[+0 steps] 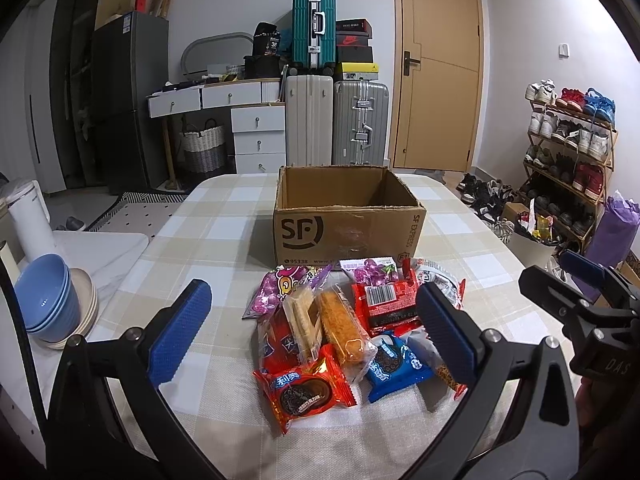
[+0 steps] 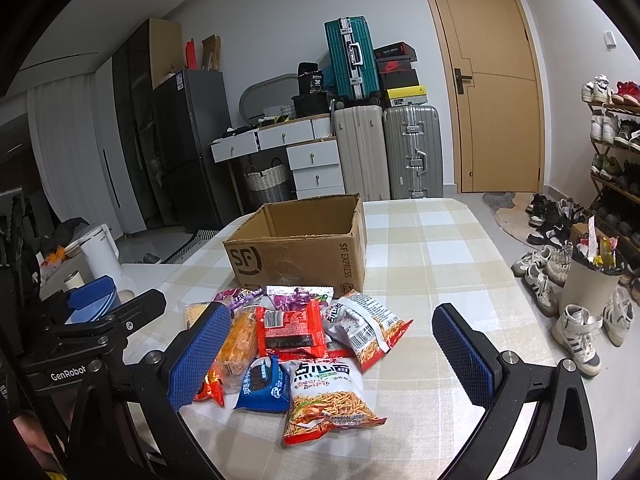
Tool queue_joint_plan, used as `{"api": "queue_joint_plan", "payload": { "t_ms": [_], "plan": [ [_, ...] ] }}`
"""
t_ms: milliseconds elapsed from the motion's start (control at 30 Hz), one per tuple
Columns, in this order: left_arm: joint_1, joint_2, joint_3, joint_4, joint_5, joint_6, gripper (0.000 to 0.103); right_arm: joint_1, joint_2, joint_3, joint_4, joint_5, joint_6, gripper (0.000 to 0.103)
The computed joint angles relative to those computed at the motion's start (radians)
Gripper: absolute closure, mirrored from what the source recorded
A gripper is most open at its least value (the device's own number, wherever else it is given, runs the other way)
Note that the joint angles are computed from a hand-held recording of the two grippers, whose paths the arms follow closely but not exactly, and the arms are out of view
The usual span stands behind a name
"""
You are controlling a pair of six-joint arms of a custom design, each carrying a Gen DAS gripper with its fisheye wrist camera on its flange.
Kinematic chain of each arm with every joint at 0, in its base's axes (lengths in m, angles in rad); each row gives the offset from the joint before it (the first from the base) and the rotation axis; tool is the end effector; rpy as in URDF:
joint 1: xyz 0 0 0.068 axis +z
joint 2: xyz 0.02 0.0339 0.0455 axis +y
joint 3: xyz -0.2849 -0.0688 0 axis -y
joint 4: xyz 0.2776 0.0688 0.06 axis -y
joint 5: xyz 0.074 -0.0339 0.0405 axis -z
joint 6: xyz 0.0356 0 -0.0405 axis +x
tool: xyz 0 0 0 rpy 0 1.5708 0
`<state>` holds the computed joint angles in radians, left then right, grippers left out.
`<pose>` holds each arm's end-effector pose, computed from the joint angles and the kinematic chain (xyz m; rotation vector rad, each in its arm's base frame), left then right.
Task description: Organize snacks
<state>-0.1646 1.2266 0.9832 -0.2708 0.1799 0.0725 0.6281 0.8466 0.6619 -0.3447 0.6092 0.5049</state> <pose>0.2975 -0.0559 0.3194 0.3551 2.0546 -0.2435 0.1772 0.1035 0.2828 0.2329 1.9852 0.0836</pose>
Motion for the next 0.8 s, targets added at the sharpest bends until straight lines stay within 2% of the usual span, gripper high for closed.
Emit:
{"api": "queue_joint_plan", "payload": {
  "t_ms": [633, 733, 800],
  "plan": [
    [0.016, 0.015, -0.005, -0.002, -0.013, 0.012, 0.001, -0.022, 0.011, 0.013, -0.032, -0.057, -0.001, 0.000],
    [0.025, 0.031, 0.016, -0.001, -0.037, 0.019, 0.001, -0.060, 0.042, 0.028, -0.065, -0.085, 0.009, 0.000],
    [0.070, 0.055, 0.041, -0.016, 0.005, 0.006, 0.001, -0.102, 0.064, 0.032, -0.080, -0.136, 0.018, 0.000]
  ]
}}
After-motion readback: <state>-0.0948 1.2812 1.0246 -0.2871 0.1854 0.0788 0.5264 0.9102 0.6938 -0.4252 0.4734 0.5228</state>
